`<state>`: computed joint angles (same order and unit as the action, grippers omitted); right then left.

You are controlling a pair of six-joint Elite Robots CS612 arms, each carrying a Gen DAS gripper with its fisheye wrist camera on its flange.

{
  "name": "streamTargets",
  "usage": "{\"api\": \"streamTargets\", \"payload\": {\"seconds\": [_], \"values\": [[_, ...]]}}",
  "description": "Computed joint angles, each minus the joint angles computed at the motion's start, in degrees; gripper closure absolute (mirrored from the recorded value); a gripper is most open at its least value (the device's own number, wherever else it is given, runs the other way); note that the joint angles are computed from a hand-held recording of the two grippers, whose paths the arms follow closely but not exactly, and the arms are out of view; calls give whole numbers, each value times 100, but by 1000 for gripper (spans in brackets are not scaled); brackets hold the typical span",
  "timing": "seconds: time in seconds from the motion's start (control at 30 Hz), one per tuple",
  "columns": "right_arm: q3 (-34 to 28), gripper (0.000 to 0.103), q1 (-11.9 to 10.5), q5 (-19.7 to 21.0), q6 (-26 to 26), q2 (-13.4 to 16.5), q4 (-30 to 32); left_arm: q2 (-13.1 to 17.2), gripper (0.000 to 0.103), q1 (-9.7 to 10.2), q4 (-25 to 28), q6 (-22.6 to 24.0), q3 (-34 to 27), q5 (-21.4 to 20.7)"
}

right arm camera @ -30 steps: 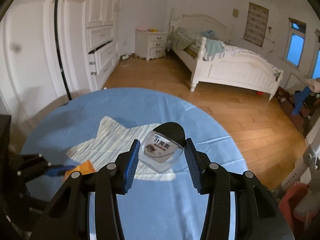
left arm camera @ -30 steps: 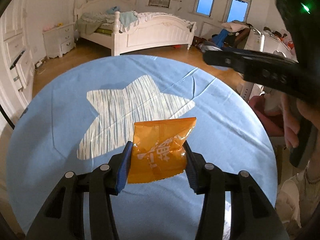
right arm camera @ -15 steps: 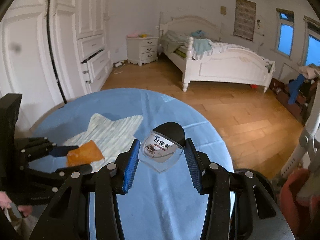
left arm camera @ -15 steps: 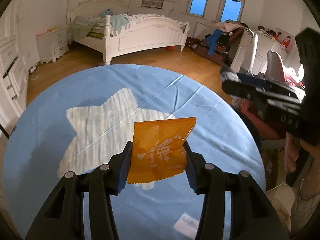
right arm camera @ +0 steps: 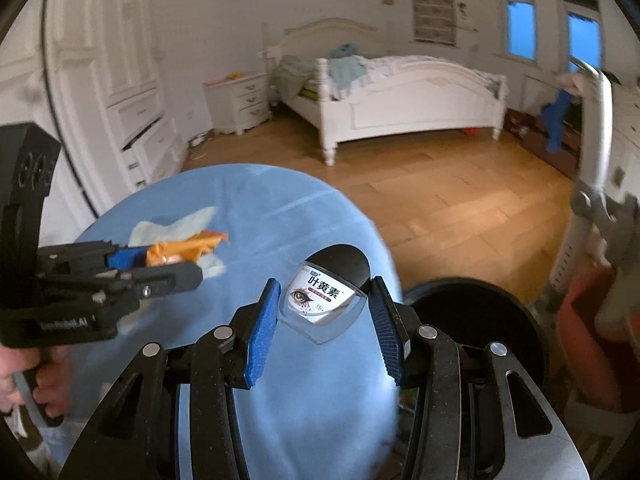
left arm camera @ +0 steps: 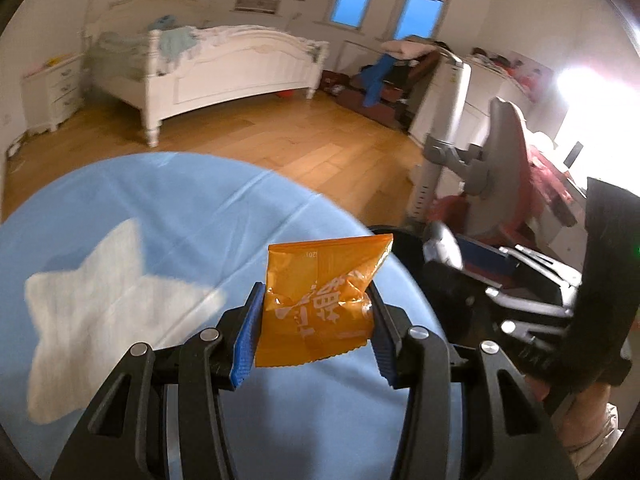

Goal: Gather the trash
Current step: 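Carry the orange packet and jar over the black bin and release them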

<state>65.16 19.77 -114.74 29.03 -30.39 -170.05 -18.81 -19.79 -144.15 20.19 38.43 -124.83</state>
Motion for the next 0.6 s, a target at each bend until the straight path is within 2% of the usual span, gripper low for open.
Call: {"api": "streamTargets", "payload": {"seconds": [0.23, 0.6], "values": [[701, 57, -110, -299, 597, -256, -39, 168, 55, -267, 484, 437, -296, -254], [1437, 57, -338, -317, 1366, -456, -23, 423, 55, -606, 1278, 1034, -756, -300]]}}
